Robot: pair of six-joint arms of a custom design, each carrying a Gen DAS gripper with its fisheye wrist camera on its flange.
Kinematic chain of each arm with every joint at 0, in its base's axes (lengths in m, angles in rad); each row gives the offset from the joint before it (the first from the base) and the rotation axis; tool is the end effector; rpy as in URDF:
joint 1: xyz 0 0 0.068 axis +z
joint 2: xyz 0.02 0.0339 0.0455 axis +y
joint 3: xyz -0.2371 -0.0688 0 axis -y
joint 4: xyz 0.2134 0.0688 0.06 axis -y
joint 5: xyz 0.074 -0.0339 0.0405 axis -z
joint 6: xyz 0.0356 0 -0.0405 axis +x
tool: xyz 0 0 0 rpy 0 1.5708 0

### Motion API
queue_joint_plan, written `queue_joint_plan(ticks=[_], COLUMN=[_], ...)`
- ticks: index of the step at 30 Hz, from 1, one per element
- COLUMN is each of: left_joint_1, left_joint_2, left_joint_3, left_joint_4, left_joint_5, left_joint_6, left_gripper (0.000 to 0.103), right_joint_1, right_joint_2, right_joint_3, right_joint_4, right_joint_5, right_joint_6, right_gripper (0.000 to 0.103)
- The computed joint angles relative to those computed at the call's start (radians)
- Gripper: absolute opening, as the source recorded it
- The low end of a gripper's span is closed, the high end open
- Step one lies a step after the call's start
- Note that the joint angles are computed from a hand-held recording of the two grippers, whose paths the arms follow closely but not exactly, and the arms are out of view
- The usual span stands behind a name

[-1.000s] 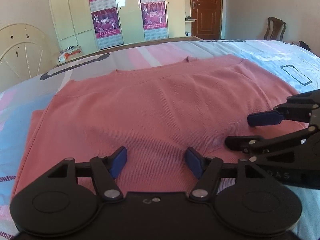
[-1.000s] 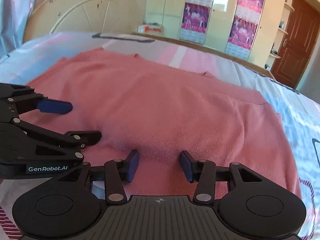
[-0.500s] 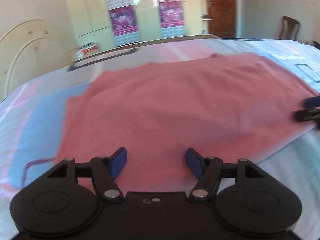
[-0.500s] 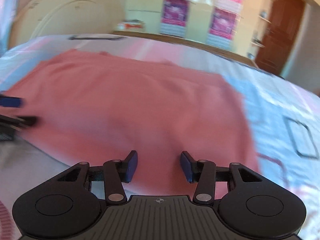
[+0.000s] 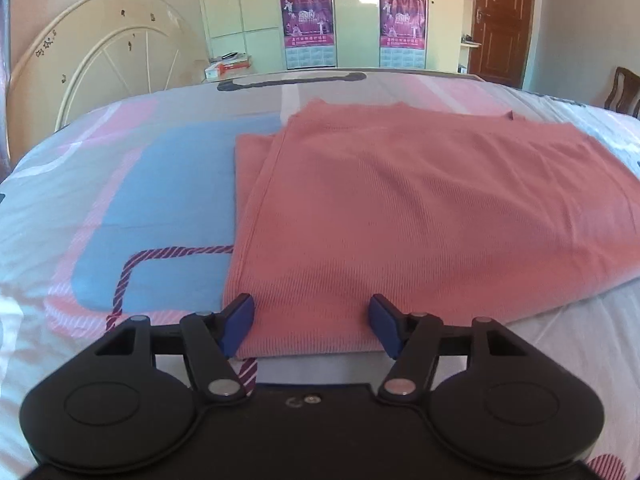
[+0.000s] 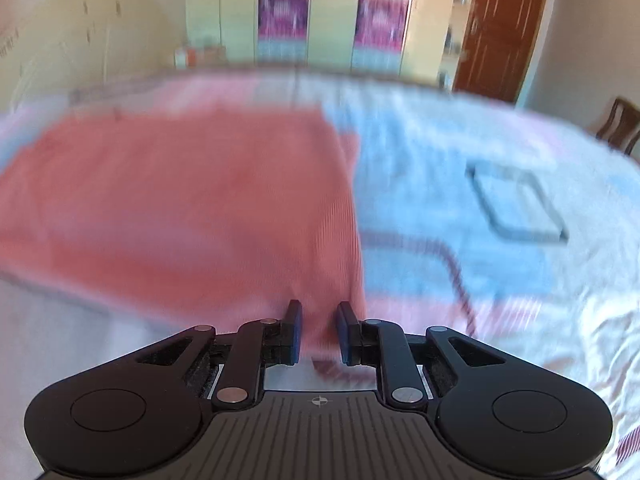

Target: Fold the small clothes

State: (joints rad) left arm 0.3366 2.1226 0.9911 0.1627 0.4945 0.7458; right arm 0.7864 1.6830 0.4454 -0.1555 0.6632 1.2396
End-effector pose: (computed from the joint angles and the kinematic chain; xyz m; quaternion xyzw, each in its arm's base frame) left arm 0.3350 0.0993 0.0610 0.2592 0.8919 -0.0522 0.3668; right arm 0.1505 0.1198 0.0666 0.2397 0.9112 -0.1005 0.3195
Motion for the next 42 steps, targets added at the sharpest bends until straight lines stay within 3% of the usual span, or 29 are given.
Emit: queue_joint_plan(ticks=[4, 7, 9, 12, 15, 16, 17, 19, 24, 29, 36, 39, 40, 42], left_joint_1=[-0.002, -0.009, -0.010, 0.060, 0.138, 0.161, 0.183, 0.242, 0.237, 0.201, 0.108, 0.070, 0.063, 0.070], left_joint_2=[-0.007, -0.006, -0.036, -0.104, -0.128, -0.127, -0.112, -0.051, 0.120, 0.190, 0.272, 0.295, 0.320, 0.310], left_joint_3=[-0.012, -0.008, -0.022, -0.104, -0.091, -0.076, -0.036, 0.044, 0.209, 0.199, 0.266, 0.285, 0.313, 0.283], left_joint_4=[0.006, 0.006, 0.002, 0.085, -0.013, -0.063, -0.138, -0.259, -0.378, -0.188, -0.024, 0.019, 0.003, 0.072], left_joint_5=[-0.016, -0.028, -0.037, 0.054, 0.149, 0.175, 0.214, 0.323, 0.351, 0.416, 0.404, 0.366, 0.373, 0.393], left_joint_6=[0.011, -0.005, -0.031, -0.115, -0.161, -0.171, -0.212, -0.319, -0.497, -0.692, -0.887, -0.935, -0.951, -1.013], left_gripper=[0.062, 0.064, 0.063, 0.062, 0.059, 0.053, 0.045, 0.044, 0.044, 0.046, 0.041, 0.016, 0.012, 0.011], right_joint_1=[0.026, 0.013, 0.012, 0.078, 0.137, 0.144, 0.150, 0.152, 0.144, 0.055, -0.098, -0.142, -0.155, -0.177], right_joint_2=[-0.030, 0.016, -0.014, -0.073, -0.104, -0.116, -0.120, -0.131, -0.093, 0.007, 0.204, 0.320, 0.352, 0.401], right_joint_3=[0.030, 0.010, 0.021, 0.006, 0.020, 0.020, 0.025, 0.029, 0.088, 0.211, 0.415, 0.539, 0.571, 0.622], right_joint_4=[-0.074, -0.007, -0.045, -0.086, -0.144, -0.144, -0.140, -0.104, 0.018, 0.137, 0.276, 0.274, 0.275, 0.270], right_joint_5=[0.044, 0.010, 0.010, 0.089, 0.129, 0.129, 0.129, 0.134, 0.178, 0.105, -0.029, -0.084, -0.106, -0.131], right_joint_6=[0.019, -0.004, 0.002, 0.091, 0.153, 0.155, 0.157, 0.140, 0.069, -0.078, -0.255, -0.288, -0.295, -0.312], right_gripper=[0.018, 0.018, 0.018, 0.018, 0.018, 0.018, 0.018, 0.018, 0.018, 0.018, 0.018, 0.018, 0.018, 0.018])
